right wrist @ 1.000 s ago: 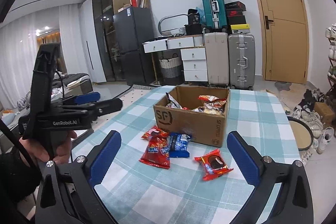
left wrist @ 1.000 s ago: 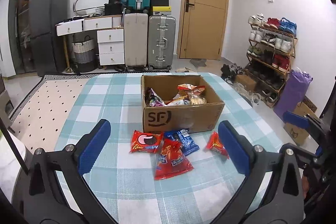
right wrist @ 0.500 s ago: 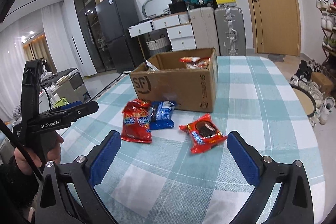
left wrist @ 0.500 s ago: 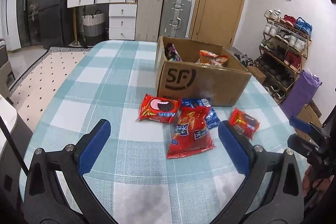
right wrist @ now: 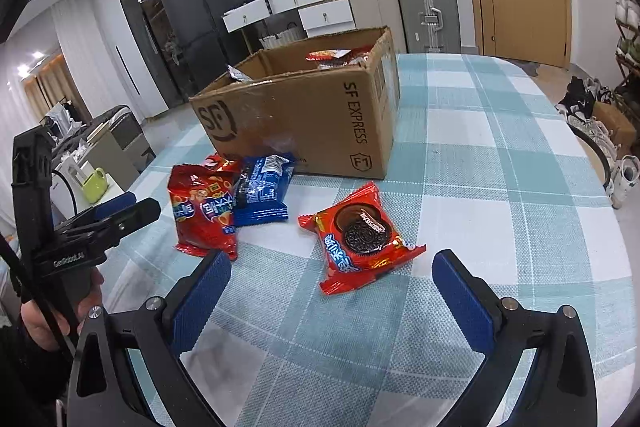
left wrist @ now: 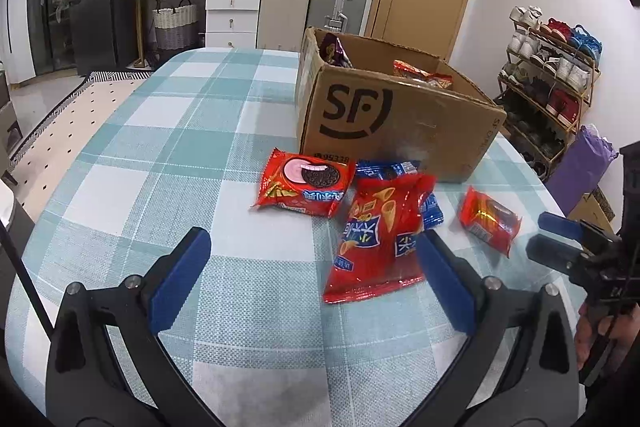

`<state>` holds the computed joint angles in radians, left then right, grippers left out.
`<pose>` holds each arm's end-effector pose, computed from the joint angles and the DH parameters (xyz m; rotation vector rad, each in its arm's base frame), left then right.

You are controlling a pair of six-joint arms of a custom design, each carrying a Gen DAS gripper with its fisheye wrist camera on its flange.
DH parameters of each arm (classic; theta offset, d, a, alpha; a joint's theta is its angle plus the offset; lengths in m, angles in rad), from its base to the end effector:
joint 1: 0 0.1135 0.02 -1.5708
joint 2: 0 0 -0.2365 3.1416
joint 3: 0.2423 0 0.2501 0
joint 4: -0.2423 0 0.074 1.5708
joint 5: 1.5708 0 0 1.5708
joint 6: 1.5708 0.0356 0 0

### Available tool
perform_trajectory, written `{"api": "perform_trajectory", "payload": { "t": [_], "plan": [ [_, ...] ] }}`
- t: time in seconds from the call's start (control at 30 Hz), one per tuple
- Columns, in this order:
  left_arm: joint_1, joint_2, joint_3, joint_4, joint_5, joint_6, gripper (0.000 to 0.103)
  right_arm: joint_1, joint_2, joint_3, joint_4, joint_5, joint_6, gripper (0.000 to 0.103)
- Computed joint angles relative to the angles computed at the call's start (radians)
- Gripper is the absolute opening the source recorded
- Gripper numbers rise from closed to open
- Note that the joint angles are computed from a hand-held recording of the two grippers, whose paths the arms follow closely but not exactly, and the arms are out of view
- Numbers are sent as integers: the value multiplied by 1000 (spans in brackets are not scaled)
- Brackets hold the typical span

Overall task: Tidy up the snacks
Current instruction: 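Close the right gripper on the red Oreo package, then grasp the red chip bag with the left gripper while the right holds the Oreo package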

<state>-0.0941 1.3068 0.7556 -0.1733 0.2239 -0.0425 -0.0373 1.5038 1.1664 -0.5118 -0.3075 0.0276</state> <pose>0.2760 -0.0340 0.1937 0.1751 2.2883 -0.3275 0.3246 -0.0013 0.2447 -0.0623 2.3987 0.3668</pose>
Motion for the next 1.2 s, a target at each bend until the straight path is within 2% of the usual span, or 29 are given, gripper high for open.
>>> {"api": "perform_trajectory", "payload": {
  "t": [0.23,0.43,0.47,0.5,0.57,0.63,0.73,0.77,0.97,1.2],
  "plan": [
    [-3,62,31,-10,15,0,102,16,120,99,-17,43,-35,102],
    [-7,128,77,-31,15,-4,102,58,213,189,-42,127,-101,102],
    [-1,129,77,-33,23,-2,102,62,225,200,-50,136,-105,99],
    [0,141,85,-36,26,-5,102,63,241,216,-64,130,-108,88],
    [7,149,91,-44,34,-3,102,60,274,244,-95,107,-106,73],
    [7,169,105,-46,39,-1,102,60,283,253,-101,111,-106,70],
    [3,175,109,-53,34,3,102,59,285,254,-99,120,-108,56],
    [2,182,114,-56,36,6,102,58,282,252,-96,123,-104,48],
    [1,206,131,-72,36,12,102,55,271,239,-80,114,-99,46],
    [16,229,139,-72,67,2,102,18,203,162,-2,83,-44,46]
  ]
}}
